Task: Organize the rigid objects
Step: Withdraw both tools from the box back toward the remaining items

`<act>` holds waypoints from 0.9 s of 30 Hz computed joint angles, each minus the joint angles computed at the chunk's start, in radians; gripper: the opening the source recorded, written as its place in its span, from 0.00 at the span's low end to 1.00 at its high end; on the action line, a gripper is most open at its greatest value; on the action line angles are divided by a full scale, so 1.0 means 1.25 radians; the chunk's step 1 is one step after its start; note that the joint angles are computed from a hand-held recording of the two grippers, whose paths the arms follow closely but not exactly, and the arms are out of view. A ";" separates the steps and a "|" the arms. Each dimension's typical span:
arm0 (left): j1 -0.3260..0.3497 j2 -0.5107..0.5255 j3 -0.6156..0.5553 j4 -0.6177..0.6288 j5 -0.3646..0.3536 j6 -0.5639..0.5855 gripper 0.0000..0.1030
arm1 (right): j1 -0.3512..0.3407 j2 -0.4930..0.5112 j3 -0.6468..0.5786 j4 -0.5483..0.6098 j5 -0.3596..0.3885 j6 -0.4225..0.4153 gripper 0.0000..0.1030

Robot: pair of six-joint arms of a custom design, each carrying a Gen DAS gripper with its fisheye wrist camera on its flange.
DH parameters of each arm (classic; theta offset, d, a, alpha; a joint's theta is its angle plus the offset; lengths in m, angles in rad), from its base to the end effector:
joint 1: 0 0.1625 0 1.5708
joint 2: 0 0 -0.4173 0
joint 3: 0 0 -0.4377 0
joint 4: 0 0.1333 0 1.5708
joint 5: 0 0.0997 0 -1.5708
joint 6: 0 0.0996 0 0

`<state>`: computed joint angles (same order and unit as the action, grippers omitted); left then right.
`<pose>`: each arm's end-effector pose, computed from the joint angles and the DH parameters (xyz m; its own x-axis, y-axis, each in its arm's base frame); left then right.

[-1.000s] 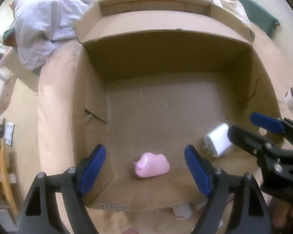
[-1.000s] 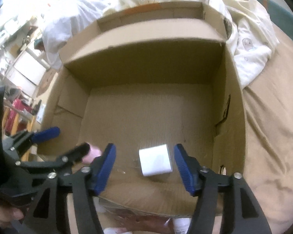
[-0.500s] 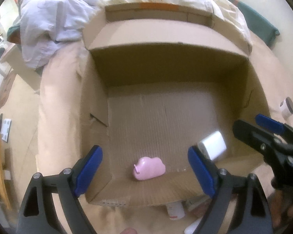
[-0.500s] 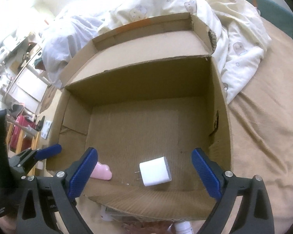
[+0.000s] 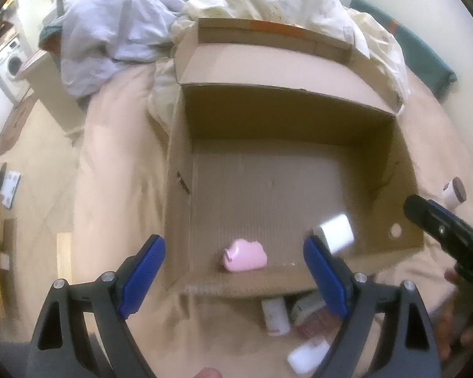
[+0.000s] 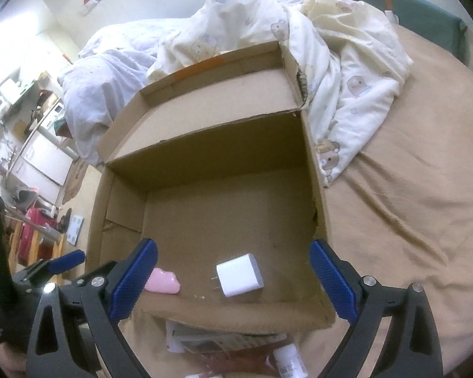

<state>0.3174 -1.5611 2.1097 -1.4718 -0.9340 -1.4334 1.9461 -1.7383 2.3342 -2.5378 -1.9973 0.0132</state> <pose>-0.3282 -0.3105 0.2275 -0.7382 -0.1266 -0.6625 0.1928 0.9016 -0.3871 0.2391 -0.3556 0.2799 -0.9065 -0.1827 0.3807 -0.3297 0.8696 -0.3677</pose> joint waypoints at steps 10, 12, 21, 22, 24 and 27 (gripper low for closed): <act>-0.075 -0.046 0.021 0.064 -0.027 -0.084 0.86 | 0.029 -0.104 0.017 0.093 0.001 0.022 1.00; -0.087 -0.055 0.027 0.075 -0.036 -0.104 0.86 | 0.028 -0.129 0.025 0.120 0.007 0.034 1.00; -0.138 -0.085 0.057 0.130 -0.067 -0.174 0.86 | 0.003 -0.220 0.068 0.197 0.034 0.060 1.00; -0.142 -0.086 0.060 0.139 -0.066 -0.180 0.86 | -0.009 -0.230 0.072 0.204 0.058 0.065 1.00; -0.147 -0.093 0.070 0.146 -0.067 -0.190 0.86 | -0.019 -0.238 0.077 0.209 0.080 0.070 1.00; -0.148 -0.112 0.085 0.142 -0.072 -0.212 0.86 | -0.018 -0.238 0.081 0.207 0.077 0.073 1.00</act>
<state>0.1328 -1.7009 2.2163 -1.2942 -1.0235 -1.6987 1.9240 -2.0353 2.4349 -2.2788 -1.9005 0.1040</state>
